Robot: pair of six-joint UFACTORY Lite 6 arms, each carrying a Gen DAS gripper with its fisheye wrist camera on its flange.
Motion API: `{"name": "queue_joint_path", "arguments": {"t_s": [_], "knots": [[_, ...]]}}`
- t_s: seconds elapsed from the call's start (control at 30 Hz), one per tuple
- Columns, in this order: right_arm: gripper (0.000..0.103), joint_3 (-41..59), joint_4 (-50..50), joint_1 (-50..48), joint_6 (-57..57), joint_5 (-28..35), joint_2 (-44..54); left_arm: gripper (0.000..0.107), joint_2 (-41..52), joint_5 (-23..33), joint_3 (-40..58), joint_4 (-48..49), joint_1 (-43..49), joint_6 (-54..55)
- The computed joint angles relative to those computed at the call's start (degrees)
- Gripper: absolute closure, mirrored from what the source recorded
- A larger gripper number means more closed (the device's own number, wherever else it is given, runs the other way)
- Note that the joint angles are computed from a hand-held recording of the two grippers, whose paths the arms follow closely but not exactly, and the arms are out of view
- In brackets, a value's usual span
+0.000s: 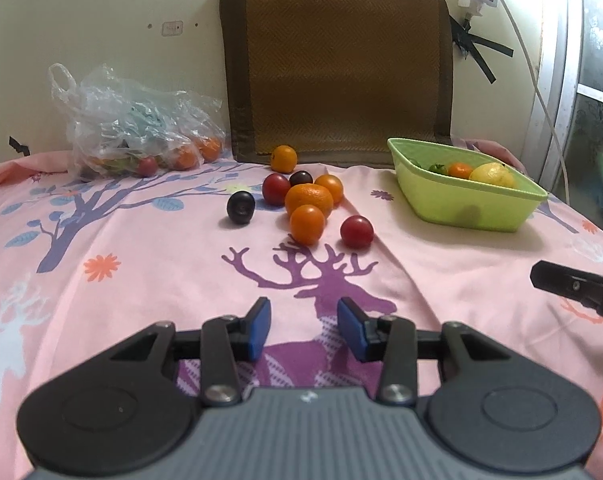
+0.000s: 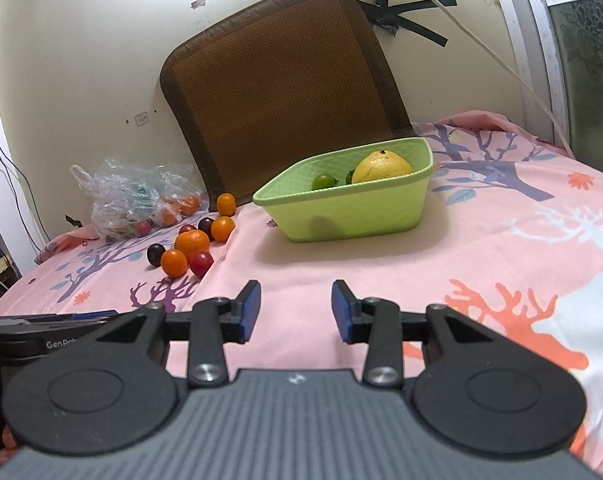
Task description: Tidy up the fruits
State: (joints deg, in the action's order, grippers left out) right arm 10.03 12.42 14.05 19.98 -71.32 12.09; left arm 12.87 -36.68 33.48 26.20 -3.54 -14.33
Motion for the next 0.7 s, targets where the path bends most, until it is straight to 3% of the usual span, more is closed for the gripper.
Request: {"name": "queue_joint_path", "arguments": {"t_s": [0.3,0.7], "knots": [[0.06,0.1,1.7,0.6,0.1,0.9,-0.2,0.068,-0.7,-4.5,-2.3,-0.5,0.4,4.2],[0.058,-0.2,9.6,6.1,-1.2,1.3,-0.8,0.066,0.1,-5.6,-1.8,3.4,2.0,2.8]]}}
